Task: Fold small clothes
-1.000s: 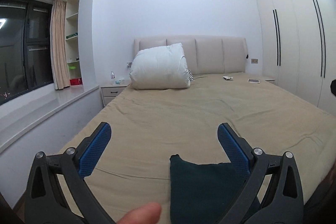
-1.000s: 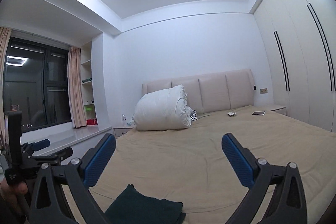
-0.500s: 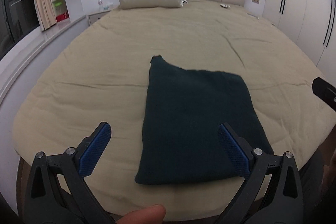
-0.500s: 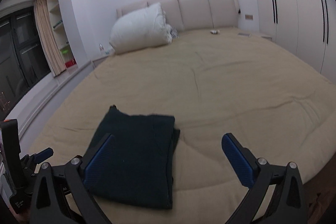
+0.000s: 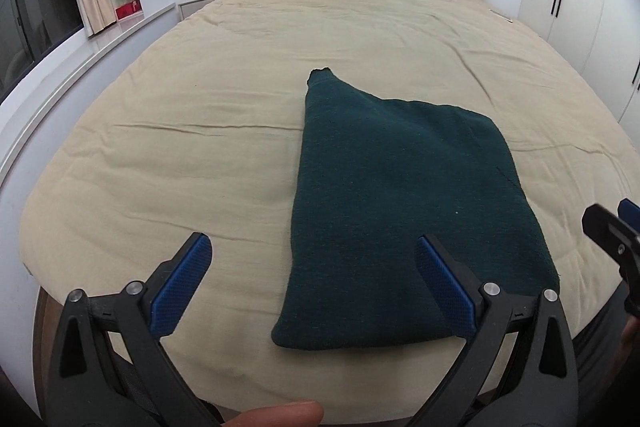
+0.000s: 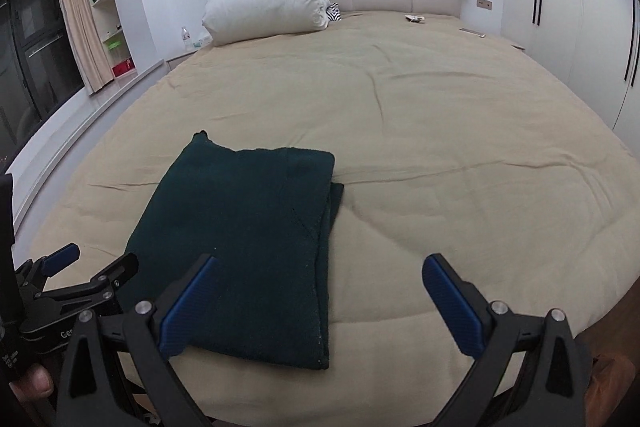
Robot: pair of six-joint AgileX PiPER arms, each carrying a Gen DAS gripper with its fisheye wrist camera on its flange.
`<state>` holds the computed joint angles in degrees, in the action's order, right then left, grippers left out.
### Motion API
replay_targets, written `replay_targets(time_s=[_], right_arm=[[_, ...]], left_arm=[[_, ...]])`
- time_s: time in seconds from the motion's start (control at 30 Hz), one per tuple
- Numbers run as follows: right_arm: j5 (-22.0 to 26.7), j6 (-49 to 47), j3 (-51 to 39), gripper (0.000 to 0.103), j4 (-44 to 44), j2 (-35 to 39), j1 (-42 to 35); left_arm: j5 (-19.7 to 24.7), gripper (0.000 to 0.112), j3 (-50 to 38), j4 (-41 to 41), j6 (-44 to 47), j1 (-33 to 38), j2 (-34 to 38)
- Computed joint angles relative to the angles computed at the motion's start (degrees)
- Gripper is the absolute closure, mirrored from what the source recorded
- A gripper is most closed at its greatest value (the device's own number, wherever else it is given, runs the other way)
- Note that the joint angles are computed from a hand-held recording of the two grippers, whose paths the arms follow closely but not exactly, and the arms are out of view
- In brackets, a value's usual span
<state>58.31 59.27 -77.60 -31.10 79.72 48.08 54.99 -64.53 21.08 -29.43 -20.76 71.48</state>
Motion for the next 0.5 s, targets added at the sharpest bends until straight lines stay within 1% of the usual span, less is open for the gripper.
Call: replay_targets(time_s=[0.2, 0.5], right_arm=[[0.1, 0.0, -0.1, 0.000, -0.1, 1.1, 1.9], [0.1, 0.0, 0.7, 0.000, 1.0, 1.3, 2.2]], left_arm=[[-0.3, 0.009, 0.5, -0.6, 0.6, 1.4, 0.1], [-1.4, 0.009, 1.1, 0.1, -0.1, 1.8, 0.8]])
